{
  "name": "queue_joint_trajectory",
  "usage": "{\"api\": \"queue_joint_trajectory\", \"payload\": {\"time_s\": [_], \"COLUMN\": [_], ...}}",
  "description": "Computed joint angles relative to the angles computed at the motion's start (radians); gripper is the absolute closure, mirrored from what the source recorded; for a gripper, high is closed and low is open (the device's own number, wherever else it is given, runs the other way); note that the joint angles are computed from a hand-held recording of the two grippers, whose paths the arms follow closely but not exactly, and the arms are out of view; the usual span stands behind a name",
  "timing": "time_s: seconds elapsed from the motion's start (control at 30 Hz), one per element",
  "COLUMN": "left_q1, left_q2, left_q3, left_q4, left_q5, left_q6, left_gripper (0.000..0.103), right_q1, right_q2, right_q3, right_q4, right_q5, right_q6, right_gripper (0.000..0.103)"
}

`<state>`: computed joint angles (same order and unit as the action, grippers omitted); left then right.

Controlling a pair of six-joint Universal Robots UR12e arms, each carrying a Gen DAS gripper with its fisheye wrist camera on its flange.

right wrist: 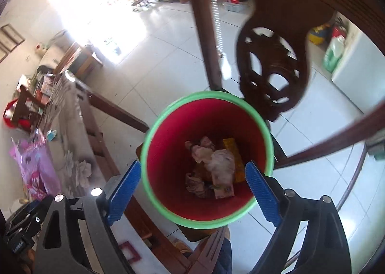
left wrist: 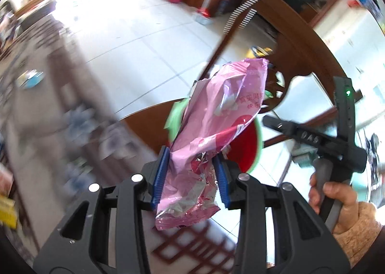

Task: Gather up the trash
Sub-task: 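Open both tools to drop the paper and bag into the bucket, then grasp the crumpled newspaper wad with the left tool while the right tool grasps the yellow carton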

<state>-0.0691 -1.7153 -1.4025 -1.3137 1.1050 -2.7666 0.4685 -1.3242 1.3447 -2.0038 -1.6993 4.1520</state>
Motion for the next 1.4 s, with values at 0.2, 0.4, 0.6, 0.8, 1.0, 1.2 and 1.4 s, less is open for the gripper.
{"api": "queue_joint_trajectory", "payload": {"time_s": [0.2,0.4,0.6,0.8,1.0,1.2,1.4], "left_q1": [-0.051,-0.038,0.023,0.114,0.226,0.35,0.466], "left_q2": [-0.047,-0.05,0.004,0.086,0.166,0.226,0.271], "left_q3": [0.048,0.045,-0.012,-0.094,-0.172,-0.229,-0.276], "left_q4": [-0.012,0.002,0.001,0.047,0.116,0.129,0.139], "left_q5": [-0.029,-0.07,-0.076,-0.014,0.047,0.056,0.063], "left_q6": [0.041,0.011,-0.044,-0.106,-0.172,-0.227,-0.267], "left_gripper": [0.044,0.028,0.028,0.028,0.028,0.028,0.028], "right_q1": [0.006,0.027,0.052,0.084,0.127,0.175,0.228], "right_q2": [-0.039,-0.061,-0.043,0.014,0.107,0.23,0.371], "right_q3": [0.045,0.061,0.026,-0.061,-0.188,-0.365,-0.588], "right_q4": [0.024,0.057,0.058,0.055,0.062,0.102,0.186], "right_q5": [-0.016,-0.037,-0.05,-0.054,-0.014,0.04,0.08], "right_q6": [0.063,0.108,0.09,0.006,-0.107,-0.221,-0.341], "right_gripper": [0.017,0.017,0.017,0.017,0.017,0.017,0.017]}}
